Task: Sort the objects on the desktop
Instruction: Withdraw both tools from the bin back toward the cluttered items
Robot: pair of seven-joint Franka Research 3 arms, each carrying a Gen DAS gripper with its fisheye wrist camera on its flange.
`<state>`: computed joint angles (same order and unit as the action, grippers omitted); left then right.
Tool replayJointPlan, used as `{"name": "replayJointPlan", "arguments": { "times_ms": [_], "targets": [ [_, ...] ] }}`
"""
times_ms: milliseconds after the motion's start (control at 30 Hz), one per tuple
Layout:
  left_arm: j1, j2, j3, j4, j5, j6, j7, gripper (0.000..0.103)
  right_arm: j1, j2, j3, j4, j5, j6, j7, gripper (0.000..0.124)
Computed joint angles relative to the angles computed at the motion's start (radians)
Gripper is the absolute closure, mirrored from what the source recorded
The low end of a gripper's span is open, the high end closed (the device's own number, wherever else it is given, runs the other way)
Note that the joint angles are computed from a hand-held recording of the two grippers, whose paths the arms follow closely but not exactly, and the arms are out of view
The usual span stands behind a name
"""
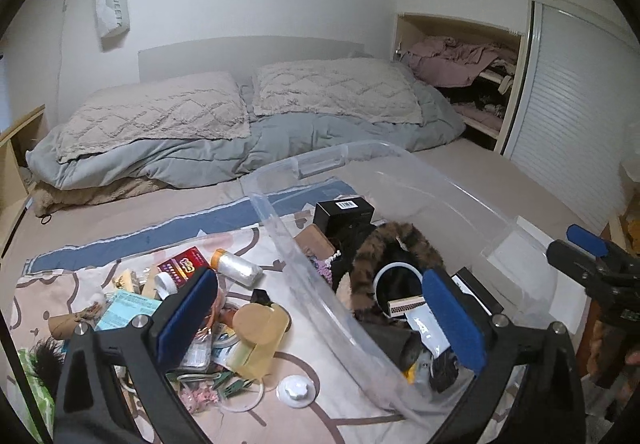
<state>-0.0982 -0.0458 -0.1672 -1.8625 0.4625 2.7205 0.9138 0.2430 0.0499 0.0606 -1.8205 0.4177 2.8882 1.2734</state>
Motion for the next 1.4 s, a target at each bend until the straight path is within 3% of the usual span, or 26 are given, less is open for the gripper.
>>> {"name": "replayJointPlan", "arguments": {
  "times_ms": [167,367,633,867,1133,1300,1400],
  "targets": [
    [0.021,-0.078,-0.001,-0.089,0.047,0.037,-0.047,0.0,0.004,-0.024,0.003,-0.041,0.016,0.035,-0.013,0.021],
    [0.071,-0.188,-0.024,-0.208,0.14,0.081,-0.136,0.0,0.027,-0.078,0.008,-0.111,0.156,0.115,-0.137,0.021],
    [0.119,-0.319,-0.037,-0.334,0.168,0.108,-0.177,0.0,0.097,-0.138,-0.003,-0.172,0.335,0.182,-0.311,0.021],
    [0.215,-0.455,-0.084,-0.441,0.24,0.157,-0.269,0.0,0.186,-0.192,-0.029,-0.217,0.453,0.223,-0.432,0.021],
    [0.255,-0.621,-0.065,-0.58,0.222,0.176,-0.253,0.0,0.265,-0.217,-0.04,-0.25,0.558,0.226,-0.526,0.021],
    [0.3,-0.708,-0.075,-0.663,0.21,0.193,-0.253,0.0,0.359,-0.216,-0.073,-0.25,0.789,0.268,-0.743,0.021],
    [0.361,-0.768,-0.104,-0.717,0.214,0.22,-0.292,0.0,0.372,-0.204,-0.061,-0.235,0.916,0.281,-0.87,0.021]
  ]
}}
